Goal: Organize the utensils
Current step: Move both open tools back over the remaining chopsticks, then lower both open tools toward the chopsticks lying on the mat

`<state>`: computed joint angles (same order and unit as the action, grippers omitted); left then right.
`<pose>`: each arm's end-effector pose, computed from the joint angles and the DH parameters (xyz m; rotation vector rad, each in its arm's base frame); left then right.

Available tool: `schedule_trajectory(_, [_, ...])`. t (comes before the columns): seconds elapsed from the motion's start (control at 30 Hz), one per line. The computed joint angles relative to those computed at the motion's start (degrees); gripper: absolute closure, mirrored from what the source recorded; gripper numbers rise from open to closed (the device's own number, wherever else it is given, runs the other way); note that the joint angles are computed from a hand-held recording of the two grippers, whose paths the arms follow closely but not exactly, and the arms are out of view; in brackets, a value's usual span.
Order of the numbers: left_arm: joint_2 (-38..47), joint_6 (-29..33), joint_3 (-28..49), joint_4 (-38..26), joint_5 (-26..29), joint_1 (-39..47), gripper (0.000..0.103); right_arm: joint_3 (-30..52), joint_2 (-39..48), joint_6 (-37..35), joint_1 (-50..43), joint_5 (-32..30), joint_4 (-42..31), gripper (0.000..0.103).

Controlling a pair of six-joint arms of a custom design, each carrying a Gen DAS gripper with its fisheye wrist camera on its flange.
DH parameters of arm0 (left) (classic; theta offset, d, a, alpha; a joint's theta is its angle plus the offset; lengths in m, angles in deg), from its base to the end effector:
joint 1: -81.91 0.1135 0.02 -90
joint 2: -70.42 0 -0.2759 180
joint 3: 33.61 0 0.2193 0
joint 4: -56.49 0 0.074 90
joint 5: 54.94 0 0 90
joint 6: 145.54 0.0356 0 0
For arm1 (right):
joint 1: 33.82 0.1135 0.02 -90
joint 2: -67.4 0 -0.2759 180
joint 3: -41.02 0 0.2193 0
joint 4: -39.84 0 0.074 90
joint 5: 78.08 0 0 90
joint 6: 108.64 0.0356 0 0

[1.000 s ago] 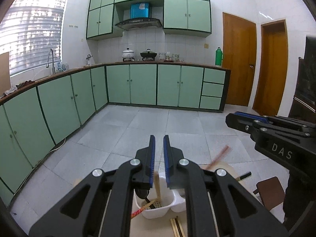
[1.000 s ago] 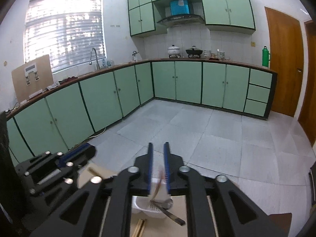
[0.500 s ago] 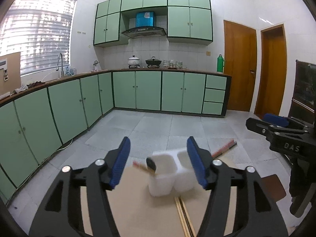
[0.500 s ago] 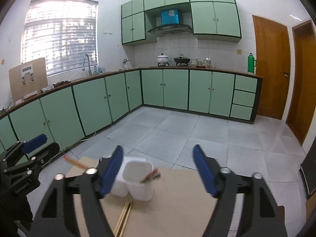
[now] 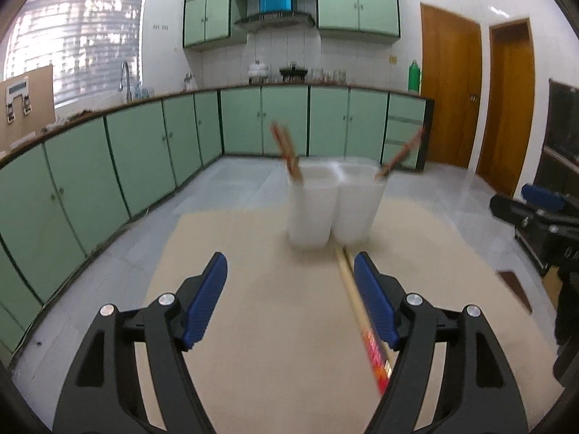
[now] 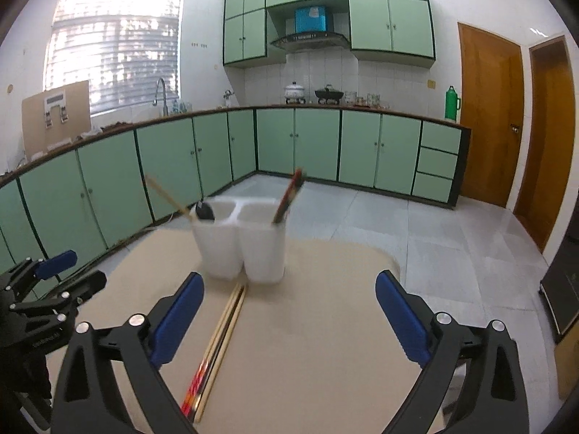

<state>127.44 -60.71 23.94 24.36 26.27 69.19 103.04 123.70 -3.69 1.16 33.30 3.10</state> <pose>0.1788 -0.0348 0.2898 0.0486 2.1146 -0.0232 0.1524 0.0908 0.3097 -0.1419 2.0694 0.1393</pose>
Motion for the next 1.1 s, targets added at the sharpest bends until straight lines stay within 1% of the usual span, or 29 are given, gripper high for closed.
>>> schedule_trajectory(0.1, [-1.4, -0.7, -3.7, -1.0, 0.8, 1.1, 0.032, -3.6, -0.9, 3.6, 3.4, 2.1, -0.4, 0.009])
schedule_trajectory(0.17, [-2.3, -1.2, -6.5, -1.0, -0.1, 0.6, 0.032, -5.8, -0.7, 6.5, 5.9, 4.0, -0.5, 0.009])
schedule_trajectory(0.27, [-2.9, -1.2, -9.8, -1.1, -0.1, 0.9, 0.032, -9.4, -0.3, 11.3, 8.9, 4.9, 0.0, 0.009])
schedule_trajectory(0.43, [-3.5, -1.7, -13.4, -1.0, -0.1, 1.7, 0.032, -13.5, 2.7, 17.1, 13.6, 7.0, 1.8, 0.01])
schedule_trajectory(0.53, [-3.5, -2.8, -14.6, -0.9, -1.6, 0.2, 0.032, -15.2, 4.3, 19.6, 15.5, 7.2, 2.6, 0.013])
schedule_trajectory(0.63, [-3.1, -2.8, -15.1, -0.9, -1.6, 0.3, 0.032, -16.2, 5.9, 21.3, 17.1, 6.5, 2.8, 0.021])
schedule_trajectory(0.7, [-2.6, -3.2, -15.3, -1.0, -1.9, 0.0, 0.032, -16.8, 6.8, 22.0, 17.9, 5.7, 2.8, 0.031])
schedule_trajectory(0.77, [-1.8, -3.5, -14.9, -1.2, -2.2, -0.3, 0.032, -17.2, 7.4, 22.2, 18.2, 4.7, 2.8, 0.035])
schedule_trajectory(0.9, [-1.8, -3.6, -14.7, -1.5, -2.4, -0.7, 0.03, -17.0, 9.0, 22.8, 18.8, 2.9, 2.5, 0.037])
schedule_trajectory(1.1, [-1.2, -4.0, -15.0, -0.9, -2.3, -0.6, 0.029, -15.5, 11.8, 22.1, 19.4, 2.1, 1.6, 0.038])
